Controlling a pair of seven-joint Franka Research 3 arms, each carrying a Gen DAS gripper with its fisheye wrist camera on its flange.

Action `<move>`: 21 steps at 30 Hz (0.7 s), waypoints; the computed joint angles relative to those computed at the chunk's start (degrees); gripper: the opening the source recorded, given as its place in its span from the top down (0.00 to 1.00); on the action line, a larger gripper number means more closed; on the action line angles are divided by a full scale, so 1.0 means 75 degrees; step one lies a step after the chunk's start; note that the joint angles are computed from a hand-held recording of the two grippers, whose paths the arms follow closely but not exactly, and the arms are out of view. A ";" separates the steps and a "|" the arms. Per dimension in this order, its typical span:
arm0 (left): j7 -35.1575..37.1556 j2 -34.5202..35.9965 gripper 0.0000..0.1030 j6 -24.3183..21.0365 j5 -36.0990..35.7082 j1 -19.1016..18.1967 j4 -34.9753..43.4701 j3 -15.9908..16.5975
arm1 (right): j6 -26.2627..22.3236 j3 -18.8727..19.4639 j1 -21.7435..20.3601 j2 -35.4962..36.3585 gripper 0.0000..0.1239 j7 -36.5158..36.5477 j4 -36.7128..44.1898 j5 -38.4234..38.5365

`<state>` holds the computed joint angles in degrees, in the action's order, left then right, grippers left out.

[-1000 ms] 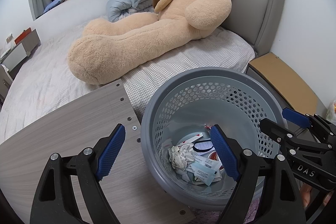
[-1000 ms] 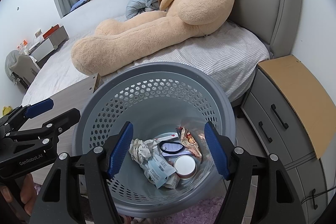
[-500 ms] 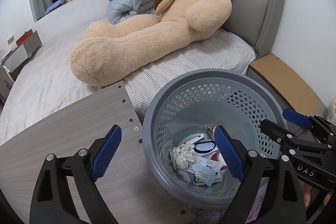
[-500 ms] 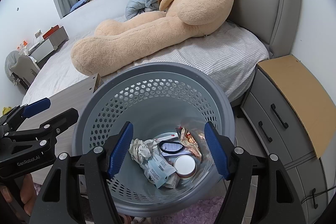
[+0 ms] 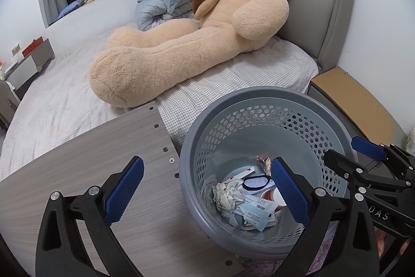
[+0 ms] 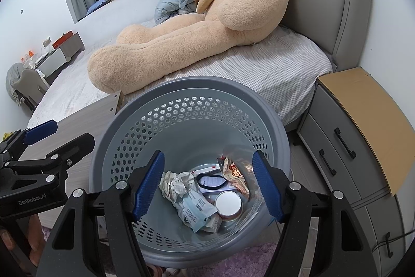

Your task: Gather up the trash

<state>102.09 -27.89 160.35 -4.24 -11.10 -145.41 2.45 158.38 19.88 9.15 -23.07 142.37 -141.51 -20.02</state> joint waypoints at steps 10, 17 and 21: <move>0.0043 0.0011 0.06 -0.0041 -0.0057 -0.0008 0.0023 0.0023 | 0.0013 -0.0009 0.0008 -0.0013 0.46 0.0002 -0.0020 0.0011; 0.0061 0.0014 0.06 -0.0043 -0.0041 0.0013 0.0020 -0.0010 | 0.0017 -0.0009 0.0007 -0.0017 0.46 -0.0006 -0.0021 0.0013; 0.0027 0.0001 0.06 0.0002 0.0013 0.0034 0.0002 -0.0053 | 0.0011 -0.0002 0.0002 -0.0015 0.46 0.0005 -0.0020 0.0011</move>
